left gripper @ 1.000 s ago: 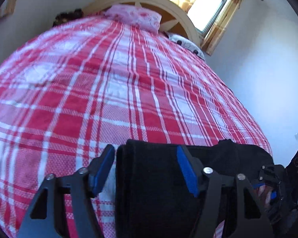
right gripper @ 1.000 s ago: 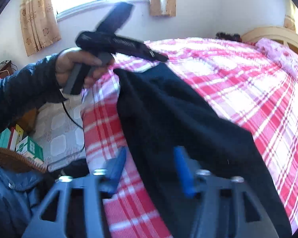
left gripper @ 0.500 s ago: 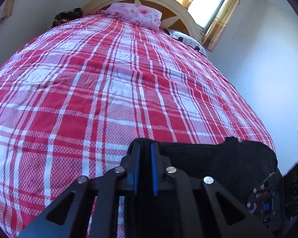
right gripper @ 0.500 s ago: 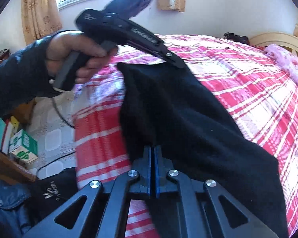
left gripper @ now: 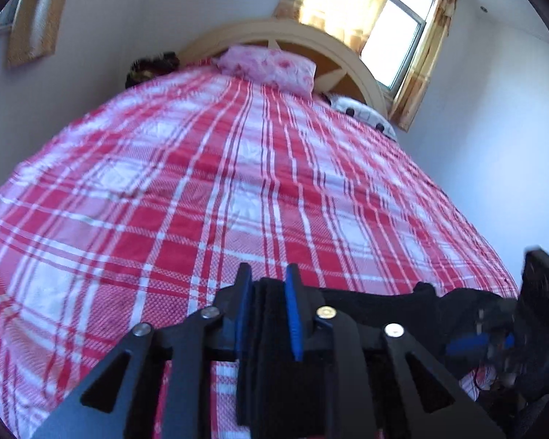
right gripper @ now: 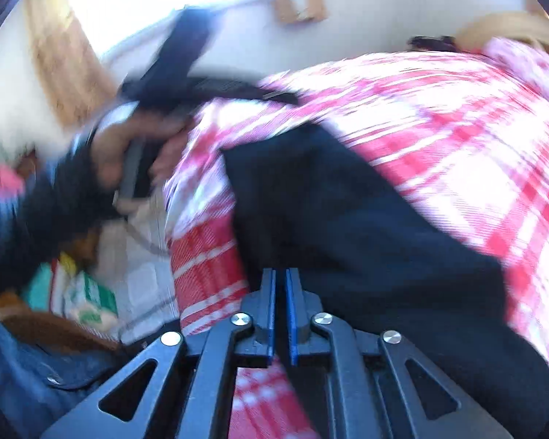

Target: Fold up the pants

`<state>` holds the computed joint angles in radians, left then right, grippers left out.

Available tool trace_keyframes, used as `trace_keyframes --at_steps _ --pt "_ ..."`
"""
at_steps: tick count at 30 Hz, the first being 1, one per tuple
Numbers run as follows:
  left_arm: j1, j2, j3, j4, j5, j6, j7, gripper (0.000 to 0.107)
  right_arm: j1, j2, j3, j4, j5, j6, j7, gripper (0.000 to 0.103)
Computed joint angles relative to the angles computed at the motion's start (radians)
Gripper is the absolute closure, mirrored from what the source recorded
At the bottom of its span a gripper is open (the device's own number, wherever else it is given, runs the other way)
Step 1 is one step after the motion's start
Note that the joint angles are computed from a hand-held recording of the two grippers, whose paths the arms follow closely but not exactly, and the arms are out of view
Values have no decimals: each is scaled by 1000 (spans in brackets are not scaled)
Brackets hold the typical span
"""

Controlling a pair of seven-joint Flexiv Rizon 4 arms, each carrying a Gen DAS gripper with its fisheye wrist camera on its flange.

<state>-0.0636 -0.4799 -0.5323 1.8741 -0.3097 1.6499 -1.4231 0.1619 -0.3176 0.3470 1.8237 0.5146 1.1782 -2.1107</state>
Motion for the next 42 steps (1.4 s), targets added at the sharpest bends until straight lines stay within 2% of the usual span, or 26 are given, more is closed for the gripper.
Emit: trace_keyframes --at_steps 2,3,5,7,8,11,13,14,16,17,19,22,26,29,32,34,35,36,39,42 --pt "-24 23 10 20 16 24 -4 69 -72 29 -3 -23 82 -40 -4 83" --pt "-35 23 6 20 25 26 -3 68 -100 35 -14 -40 122 -65 0 73" --pt "-42 5 -29 10 46 23 15 67 -149 27 -56 -86 194 -122 50 59" --pt "-57 -23 -59 -9 58 13 27 67 -189 -4 -86 -141 250 -194 99 59" --pt "-68 -44 -81 -24 70 -2 45 67 -222 -33 -92 -186 293 -270 116 59" --pt "-137 -79 -70 -59 90 -28 80 67 -283 -118 -102 -285 391 -435 184 59" --pt "-155 -114 -99 -81 94 -43 115 67 -294 -150 -104 -311 408 -469 207 59" --pt "-177 -120 -87 -91 96 -53 126 67 -298 -171 -103 -330 417 -494 227 59" --pt "-258 -122 -5 -115 99 -69 126 64 -304 -197 -104 -354 414 -529 261 59" --pt "-272 -128 7 -124 94 -98 135 61 -310 -202 -97 -357 420 -544 262 59" --pt "-279 -139 10 -130 70 -138 152 61 -331 -204 -79 -370 439 -592 234 59" --pt "-270 -149 -8 -109 44 -101 172 60 -327 -196 -79 -375 421 -648 211 59" --pt "-275 -149 -2 -111 35 -101 184 57 -280 -220 -100 -393 364 -650 265 59" --pt "-323 -144 46 -117 43 -94 173 57 -294 -272 -78 -449 408 -681 282 59" --pt "-328 -148 48 -121 45 -93 175 54 -315 -308 -56 -488 460 -719 314 60" --pt "-331 -149 51 -120 48 -88 176 54 -303 -297 -56 -471 471 -662 319 76" --pt "-332 -150 54 -121 49 -87 176 54 -301 -285 -53 -453 488 -611 306 89" --pt "-333 -151 55 -121 50 -85 175 54 -301 -275 -45 -440 515 -561 284 95" --pt "-326 -154 45 -117 50 -76 174 54 -314 -243 -30 -410 575 -473 220 98" --pt "-328 -157 48 -116 58 -68 173 54 -290 -215 -43 -384 572 -385 210 101"
